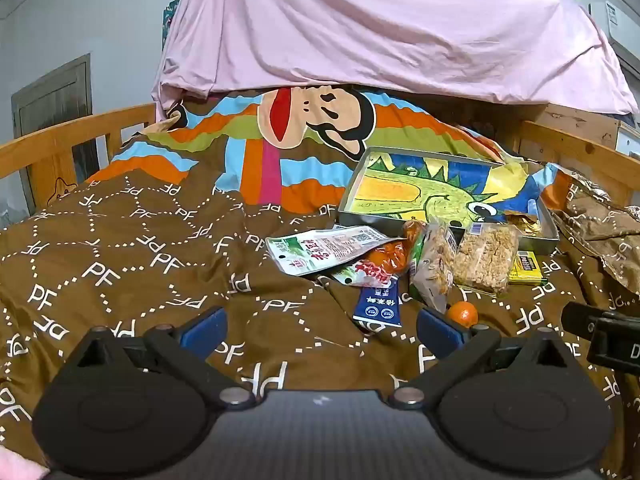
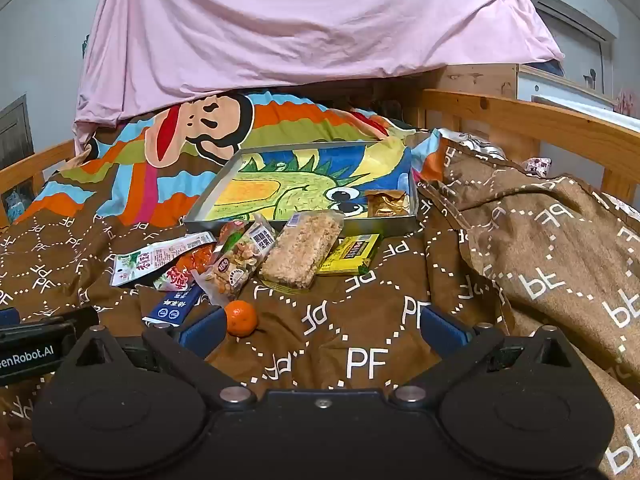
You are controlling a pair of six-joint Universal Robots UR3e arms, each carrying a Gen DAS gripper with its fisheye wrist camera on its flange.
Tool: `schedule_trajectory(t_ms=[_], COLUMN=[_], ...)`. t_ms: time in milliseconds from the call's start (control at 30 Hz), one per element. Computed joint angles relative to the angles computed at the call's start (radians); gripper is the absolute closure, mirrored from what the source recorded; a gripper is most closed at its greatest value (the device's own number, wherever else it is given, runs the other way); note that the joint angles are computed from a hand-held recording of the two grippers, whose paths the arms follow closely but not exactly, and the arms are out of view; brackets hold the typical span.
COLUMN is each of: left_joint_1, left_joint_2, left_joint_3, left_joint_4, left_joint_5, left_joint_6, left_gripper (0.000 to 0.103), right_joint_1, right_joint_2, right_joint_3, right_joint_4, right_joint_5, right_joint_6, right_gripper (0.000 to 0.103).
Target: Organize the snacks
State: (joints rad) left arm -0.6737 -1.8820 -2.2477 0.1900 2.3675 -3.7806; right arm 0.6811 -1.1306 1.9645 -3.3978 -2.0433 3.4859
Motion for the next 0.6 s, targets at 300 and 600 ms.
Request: schedule_trajectory(t_ms=[300, 600], left_joint_1=[0.000, -0.006], left_joint_2=[0.001, -0.012], left_joint_3=[0.001, -0.008], left_joint_4=[-0.003, 0.006], left_joint_5=[-0.001, -0.001], left_joint_6=[-0.002, -0.013], left_gripper=[0.000, 0.000], right_joint_1=[0.003, -0.002], right_joint_2=[0.003, 0.002], right_joint_3=[-0.003, -0.001], right_joint_4=[0.001, 0.003], right_joint_5=[-0.003, 0.000], right_joint_6=[0.000, -0.001], right_gripper=[0.001, 0.001])
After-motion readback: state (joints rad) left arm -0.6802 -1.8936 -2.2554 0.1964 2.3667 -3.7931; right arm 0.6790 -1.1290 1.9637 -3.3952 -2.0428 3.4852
